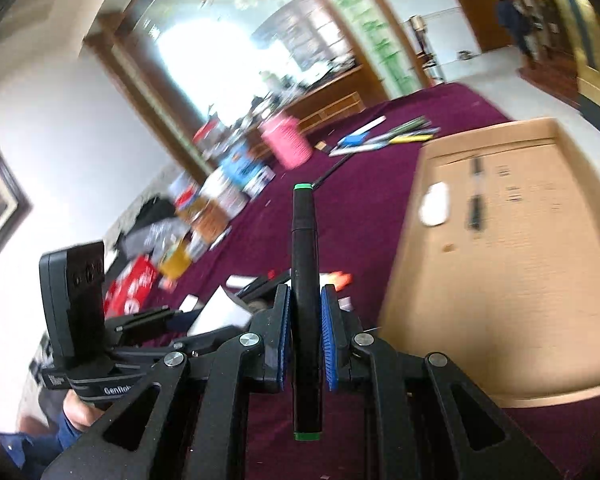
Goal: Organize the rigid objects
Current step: 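Carry the charger in the left gripper and marker in the right gripper over the cardboard box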
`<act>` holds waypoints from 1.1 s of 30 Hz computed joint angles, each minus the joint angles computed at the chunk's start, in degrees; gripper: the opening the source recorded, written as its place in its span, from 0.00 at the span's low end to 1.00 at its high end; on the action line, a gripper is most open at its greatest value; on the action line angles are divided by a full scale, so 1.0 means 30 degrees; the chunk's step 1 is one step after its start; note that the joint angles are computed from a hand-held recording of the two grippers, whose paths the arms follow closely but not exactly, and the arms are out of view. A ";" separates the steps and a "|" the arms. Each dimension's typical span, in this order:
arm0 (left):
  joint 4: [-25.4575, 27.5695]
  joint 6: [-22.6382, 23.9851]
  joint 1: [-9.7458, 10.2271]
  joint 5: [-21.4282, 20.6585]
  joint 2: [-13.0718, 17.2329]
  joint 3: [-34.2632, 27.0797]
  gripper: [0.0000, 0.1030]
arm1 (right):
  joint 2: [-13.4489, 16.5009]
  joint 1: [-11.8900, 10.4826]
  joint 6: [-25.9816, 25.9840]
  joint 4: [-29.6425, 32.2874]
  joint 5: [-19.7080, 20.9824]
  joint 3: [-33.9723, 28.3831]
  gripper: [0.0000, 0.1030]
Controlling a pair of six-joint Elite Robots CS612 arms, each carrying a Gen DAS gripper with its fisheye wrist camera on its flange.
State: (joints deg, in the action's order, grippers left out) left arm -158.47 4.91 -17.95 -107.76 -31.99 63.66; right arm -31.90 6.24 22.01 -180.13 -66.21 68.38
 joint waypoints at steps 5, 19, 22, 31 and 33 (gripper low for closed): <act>0.1219 0.0472 -0.0533 -0.0358 0.0452 -0.1090 0.43 | -0.0460 -0.0588 0.1491 -0.1799 -0.0624 0.1251 0.13; 0.2806 0.0573 -0.1396 -0.0387 0.1483 -0.3458 0.43 | -0.0676 -0.1142 0.2542 -0.2158 -0.1542 0.1694 0.13; 0.3079 0.0352 -0.1533 -0.0294 0.1943 -0.4304 0.43 | -0.0751 -0.1221 0.2432 -0.1865 -0.1941 0.1575 0.13; 0.5505 -0.1007 -0.1758 0.0150 0.4206 -0.8390 0.43 | -0.0295 -0.1489 0.1333 0.2249 -0.3007 -0.0769 0.13; 0.6012 -0.1306 -0.1784 0.0202 0.4692 -0.9257 0.43 | 0.0073 -0.1564 0.1028 0.3761 -0.2960 -0.1727 0.13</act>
State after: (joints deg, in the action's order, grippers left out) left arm -140.44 1.00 -23.30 -107.16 -17.91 35.89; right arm -31.68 1.55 25.10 -168.85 -75.09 63.19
